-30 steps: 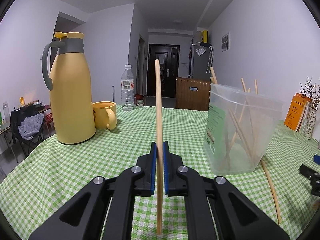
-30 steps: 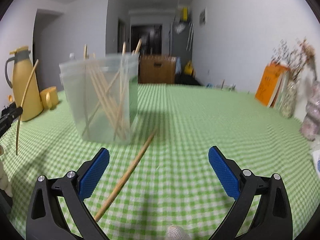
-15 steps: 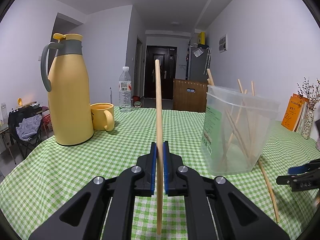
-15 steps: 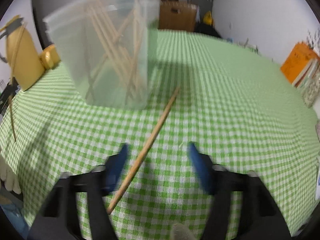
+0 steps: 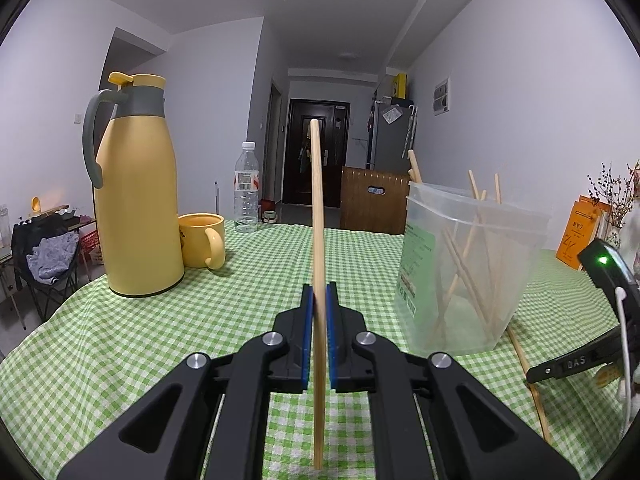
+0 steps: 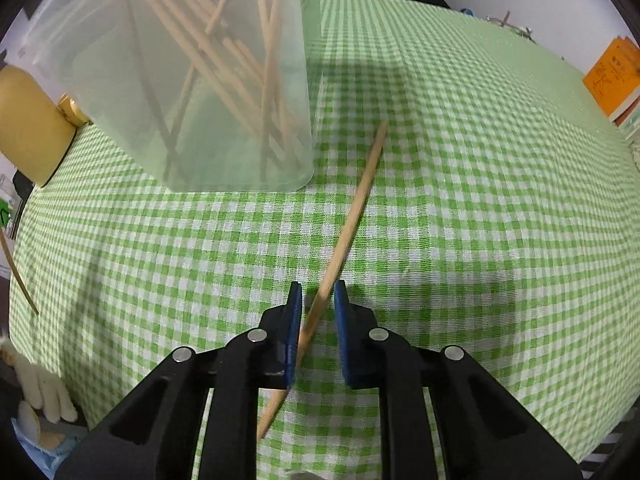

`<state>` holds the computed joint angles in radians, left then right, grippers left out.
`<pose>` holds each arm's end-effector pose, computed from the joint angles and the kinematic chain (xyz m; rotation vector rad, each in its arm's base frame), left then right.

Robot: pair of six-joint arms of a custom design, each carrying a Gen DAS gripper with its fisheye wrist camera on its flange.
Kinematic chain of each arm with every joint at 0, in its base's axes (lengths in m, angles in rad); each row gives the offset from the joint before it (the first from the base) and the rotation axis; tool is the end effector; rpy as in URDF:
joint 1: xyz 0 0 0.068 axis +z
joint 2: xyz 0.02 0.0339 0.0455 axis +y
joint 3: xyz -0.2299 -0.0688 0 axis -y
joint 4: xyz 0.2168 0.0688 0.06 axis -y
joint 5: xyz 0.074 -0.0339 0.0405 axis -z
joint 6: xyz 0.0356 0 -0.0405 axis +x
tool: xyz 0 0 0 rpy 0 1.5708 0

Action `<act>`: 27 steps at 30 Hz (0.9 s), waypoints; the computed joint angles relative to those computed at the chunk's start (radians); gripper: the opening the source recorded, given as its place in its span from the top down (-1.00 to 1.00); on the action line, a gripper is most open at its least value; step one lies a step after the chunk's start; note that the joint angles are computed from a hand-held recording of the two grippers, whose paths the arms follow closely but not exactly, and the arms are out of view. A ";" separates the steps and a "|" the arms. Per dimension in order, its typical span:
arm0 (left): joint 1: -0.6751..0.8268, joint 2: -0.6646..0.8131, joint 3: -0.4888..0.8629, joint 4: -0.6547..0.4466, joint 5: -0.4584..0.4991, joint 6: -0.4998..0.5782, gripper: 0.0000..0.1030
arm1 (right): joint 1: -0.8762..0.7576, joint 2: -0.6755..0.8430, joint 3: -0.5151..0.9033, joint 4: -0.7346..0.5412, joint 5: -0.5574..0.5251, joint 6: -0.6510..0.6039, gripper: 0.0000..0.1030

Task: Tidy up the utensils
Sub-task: 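Lower the right tool onto the last loose chopstick and close it while the left tool holds its chopstick, then lift the chopstick upright with the right tool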

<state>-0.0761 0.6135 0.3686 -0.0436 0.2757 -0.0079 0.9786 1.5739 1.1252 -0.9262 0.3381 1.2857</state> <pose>0.1595 -0.0219 0.2207 0.2545 1.8423 -0.3144 0.1566 0.2116 0.1979 0.4668 2.7139 0.0453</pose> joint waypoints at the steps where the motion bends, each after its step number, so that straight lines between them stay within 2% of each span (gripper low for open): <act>1: 0.001 -0.001 0.000 0.000 0.003 -0.001 0.93 | -0.012 0.009 0.008 0.001 -0.012 -0.006 0.76; 8: 0.015 -0.026 -0.006 -0.004 0.027 -0.006 0.93 | -0.056 0.105 0.074 -0.028 -0.041 -0.009 0.82; 19: 0.013 -0.038 -0.006 -0.011 0.021 -0.011 0.93 | -0.047 0.175 0.158 -0.077 -0.050 -0.005 0.86; 23: 0.020 -0.042 -0.008 -0.006 0.023 -0.017 0.93 | -0.042 0.130 0.103 -0.051 -0.047 0.019 0.86; 27: 0.027 -0.031 -0.004 -0.006 0.029 -0.021 0.93 | 0.002 0.042 0.024 -0.022 0.033 0.084 0.86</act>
<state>-0.0494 0.5825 0.3649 -0.0495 0.3048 -0.0287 0.9807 1.6162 1.1491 -0.9481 0.3707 1.3695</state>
